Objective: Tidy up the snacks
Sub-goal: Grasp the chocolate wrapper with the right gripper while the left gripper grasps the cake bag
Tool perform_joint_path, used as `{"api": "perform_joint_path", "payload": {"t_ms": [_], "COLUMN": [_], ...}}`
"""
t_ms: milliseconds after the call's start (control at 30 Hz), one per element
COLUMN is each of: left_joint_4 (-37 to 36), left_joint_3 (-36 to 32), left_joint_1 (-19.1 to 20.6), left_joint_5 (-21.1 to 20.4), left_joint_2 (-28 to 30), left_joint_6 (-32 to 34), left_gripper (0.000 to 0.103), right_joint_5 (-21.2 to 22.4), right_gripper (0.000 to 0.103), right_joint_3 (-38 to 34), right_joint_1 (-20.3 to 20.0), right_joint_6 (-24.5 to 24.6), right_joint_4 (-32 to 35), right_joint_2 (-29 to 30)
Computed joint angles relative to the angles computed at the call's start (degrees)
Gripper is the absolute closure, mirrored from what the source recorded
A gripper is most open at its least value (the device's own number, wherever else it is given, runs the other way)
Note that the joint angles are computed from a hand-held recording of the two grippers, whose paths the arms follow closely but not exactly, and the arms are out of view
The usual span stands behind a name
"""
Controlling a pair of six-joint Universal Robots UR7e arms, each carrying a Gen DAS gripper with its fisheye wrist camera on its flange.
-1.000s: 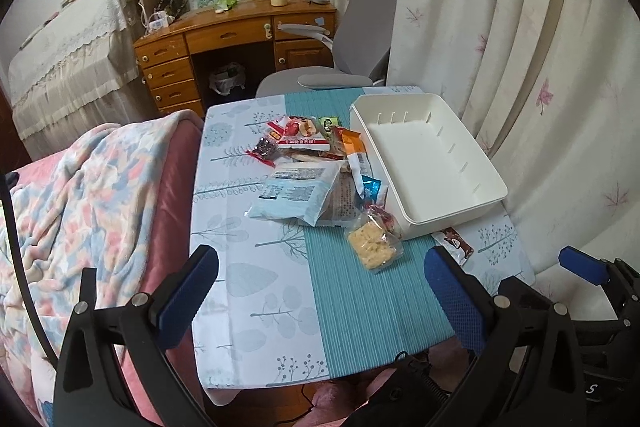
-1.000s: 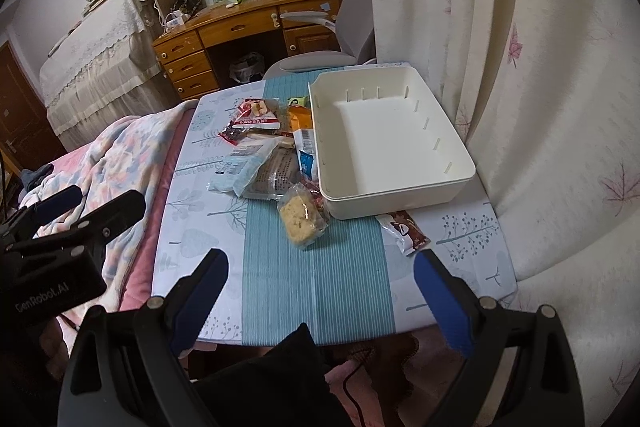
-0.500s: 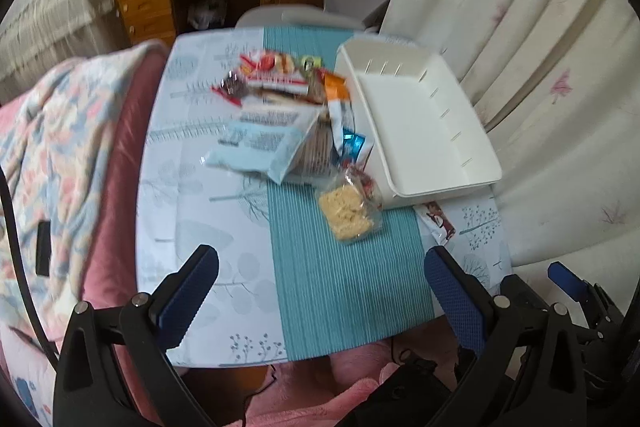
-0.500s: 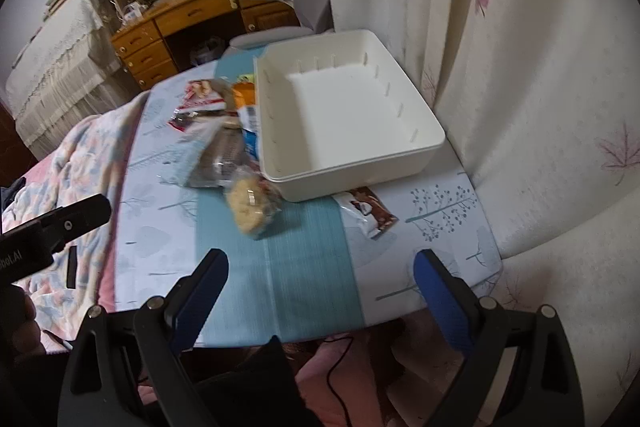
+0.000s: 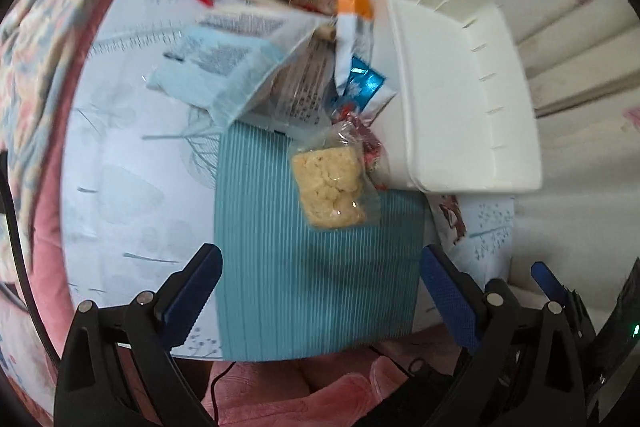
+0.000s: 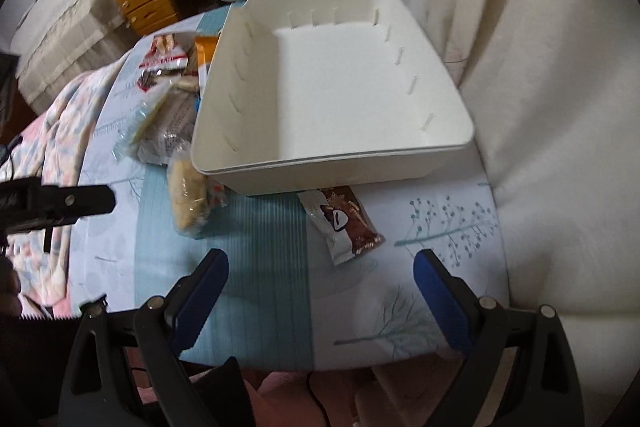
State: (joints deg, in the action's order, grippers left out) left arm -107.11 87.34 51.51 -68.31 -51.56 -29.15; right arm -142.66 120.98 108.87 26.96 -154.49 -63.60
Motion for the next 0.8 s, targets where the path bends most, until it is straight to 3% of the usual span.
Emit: {"api": "perform_joint_path", "payload": {"t_ms": [167,400,800], "left_joint_4": [-0.98,-6.14,-12.52], "left_joint_3": [-1.14,0.12,0.82], "left_joint_1": [1.65,3.68,6.60], "left_joint_5": [-0.09,-1.61,-3.69], "left_joint_2": [3.92,5.88,7.77], "left_joint_6": [-2.09,-3.61,-5.40], "left_gripper": [0.005,0.006,0.018], "right_joint_5": [4.37,8.63,10.21], "right_gripper": [0.010,0.025,0.039], "right_joint_3": [0.51,0.38,-2.46], "right_joint_1": [-4.37,-9.01,-11.59], "right_joint_6": [-7.75,-14.71,-21.23], "right_joint_4": [-3.16,-3.53,-0.75], "right_joint_2": [0.24,1.16,4.29]}}
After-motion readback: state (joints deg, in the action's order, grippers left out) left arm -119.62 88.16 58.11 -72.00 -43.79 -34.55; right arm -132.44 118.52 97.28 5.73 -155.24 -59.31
